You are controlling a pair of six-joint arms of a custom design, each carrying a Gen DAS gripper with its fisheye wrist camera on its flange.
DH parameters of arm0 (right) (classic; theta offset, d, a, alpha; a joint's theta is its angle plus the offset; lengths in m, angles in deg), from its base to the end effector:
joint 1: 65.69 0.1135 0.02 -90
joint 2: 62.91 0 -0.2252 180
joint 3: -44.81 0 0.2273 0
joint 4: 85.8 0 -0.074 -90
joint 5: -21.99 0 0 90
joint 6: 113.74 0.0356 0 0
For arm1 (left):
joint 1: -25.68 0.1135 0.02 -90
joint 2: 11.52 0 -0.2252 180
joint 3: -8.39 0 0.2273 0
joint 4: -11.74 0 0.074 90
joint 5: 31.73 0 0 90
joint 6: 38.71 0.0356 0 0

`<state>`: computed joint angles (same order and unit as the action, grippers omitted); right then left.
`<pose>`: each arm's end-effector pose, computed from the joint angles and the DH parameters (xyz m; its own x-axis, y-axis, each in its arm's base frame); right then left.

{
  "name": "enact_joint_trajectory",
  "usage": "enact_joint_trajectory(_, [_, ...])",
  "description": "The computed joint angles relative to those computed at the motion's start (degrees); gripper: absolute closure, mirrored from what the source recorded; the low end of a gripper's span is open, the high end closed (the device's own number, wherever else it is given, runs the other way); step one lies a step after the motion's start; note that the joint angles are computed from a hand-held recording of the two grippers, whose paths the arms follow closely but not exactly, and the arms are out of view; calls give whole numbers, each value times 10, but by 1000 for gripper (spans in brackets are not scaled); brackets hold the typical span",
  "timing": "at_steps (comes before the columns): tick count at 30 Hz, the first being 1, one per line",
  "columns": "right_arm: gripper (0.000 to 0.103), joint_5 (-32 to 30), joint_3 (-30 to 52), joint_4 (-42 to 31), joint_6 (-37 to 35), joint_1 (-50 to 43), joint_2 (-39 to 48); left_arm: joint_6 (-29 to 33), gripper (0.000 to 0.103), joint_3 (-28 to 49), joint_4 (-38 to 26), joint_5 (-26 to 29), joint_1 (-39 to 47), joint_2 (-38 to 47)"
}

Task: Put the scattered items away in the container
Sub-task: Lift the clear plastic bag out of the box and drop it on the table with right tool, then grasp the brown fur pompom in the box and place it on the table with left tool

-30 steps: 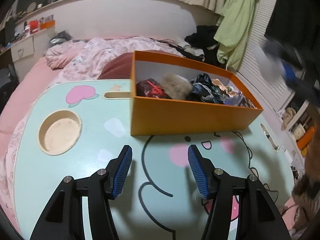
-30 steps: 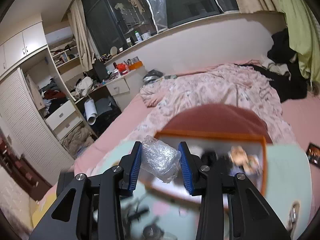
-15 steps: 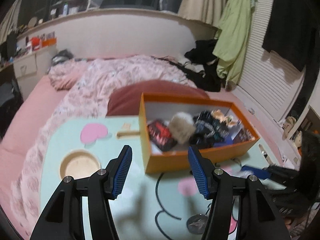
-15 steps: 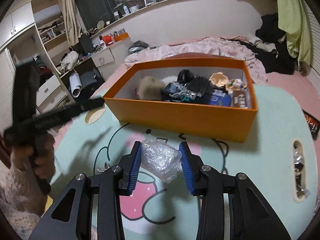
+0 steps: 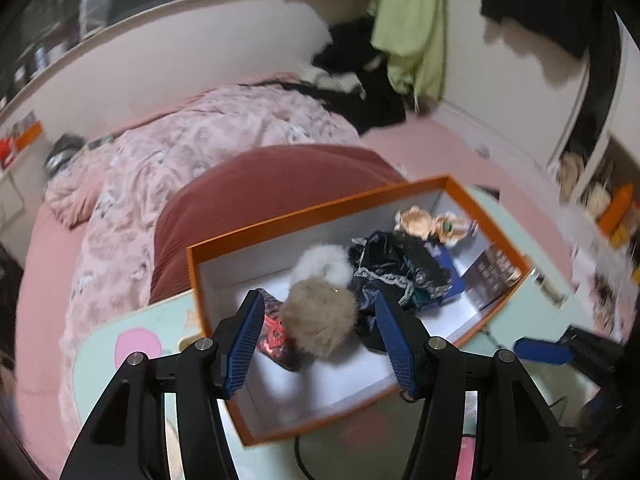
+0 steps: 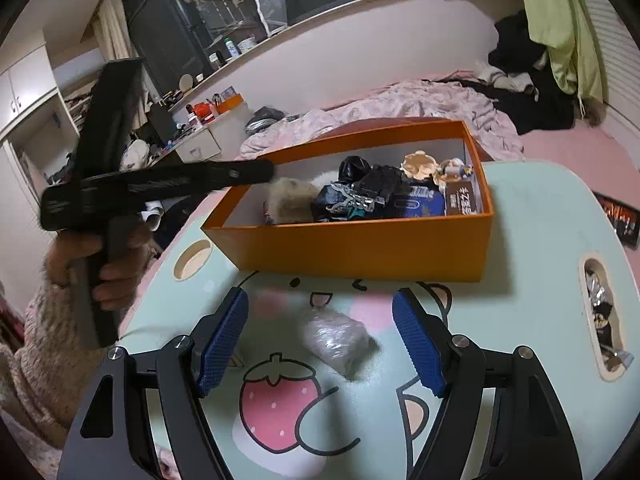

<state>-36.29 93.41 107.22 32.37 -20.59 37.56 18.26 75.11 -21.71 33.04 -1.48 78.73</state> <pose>0.2127 0.1869 0.0907 -0.5071 0.4914 -0.7080 0.1927 0.8654 0.4626 0.2625 -0.1176 0.1589 -0.7379 -0.1756 -0.6517 -0.2337 0.9723 0.0026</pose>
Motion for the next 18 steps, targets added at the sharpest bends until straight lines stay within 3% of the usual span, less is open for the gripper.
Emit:
enact_joint_trajectory(2, [28, -1, -1, 2, 2, -1, 1, 16, 46, 21, -10, 40, 20, 26])
enact_joint_trajectory(5, [28, -5, -3, 11, 3, -3, 4, 33, 57, 45, -26, 68, 39, 61])
enact_joint_trajectory(9, [28, -14, -3, 19, 2, -9, 10, 52, 67, 52, -23, 61, 44, 82])
enact_joint_trajectory(13, [28, -26, -6, 29, 8, -15, 18, 48, 75, 15, 14, 59, 46, 50])
enact_joint_trajectory(18, [28, -32, -4, 34, 18, -16, 27, 35, 75, -35, 45, 37, 44, -35])
